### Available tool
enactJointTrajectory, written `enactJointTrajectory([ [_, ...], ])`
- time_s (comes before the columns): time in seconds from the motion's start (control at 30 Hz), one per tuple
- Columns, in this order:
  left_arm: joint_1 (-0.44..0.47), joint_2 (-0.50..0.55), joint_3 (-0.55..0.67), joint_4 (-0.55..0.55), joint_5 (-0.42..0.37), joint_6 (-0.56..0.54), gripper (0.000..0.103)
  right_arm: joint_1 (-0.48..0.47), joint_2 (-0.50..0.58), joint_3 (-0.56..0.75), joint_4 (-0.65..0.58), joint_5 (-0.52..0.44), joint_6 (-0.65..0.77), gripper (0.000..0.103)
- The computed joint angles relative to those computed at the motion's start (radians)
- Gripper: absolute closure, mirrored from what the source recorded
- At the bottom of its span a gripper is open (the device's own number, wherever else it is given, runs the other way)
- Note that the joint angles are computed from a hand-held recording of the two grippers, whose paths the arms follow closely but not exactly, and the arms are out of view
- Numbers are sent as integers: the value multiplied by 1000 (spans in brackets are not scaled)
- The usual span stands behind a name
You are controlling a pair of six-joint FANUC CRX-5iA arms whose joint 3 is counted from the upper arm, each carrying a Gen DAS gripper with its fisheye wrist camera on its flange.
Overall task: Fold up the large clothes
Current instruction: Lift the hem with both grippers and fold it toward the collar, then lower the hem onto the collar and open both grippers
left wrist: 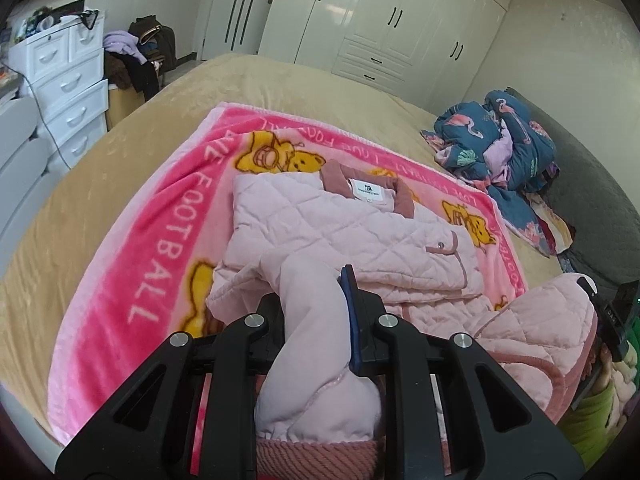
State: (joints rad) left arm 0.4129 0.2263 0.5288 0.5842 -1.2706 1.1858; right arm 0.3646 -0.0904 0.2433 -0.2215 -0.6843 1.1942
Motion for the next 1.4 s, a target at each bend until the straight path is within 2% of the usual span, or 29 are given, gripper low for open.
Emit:
enactJointTrajectory([
  [0.83,-41,214,339,-64,-44,112,90,-39,197,240,21,-23,-4,85],
  [1.27,-68,310,483,-119,-61,129,90,-56,305,356,38,-63,-46,85],
  [1.4,-77,369,570,-143,-88,142,90,-60,349,400,53,-82,-77,85],
])
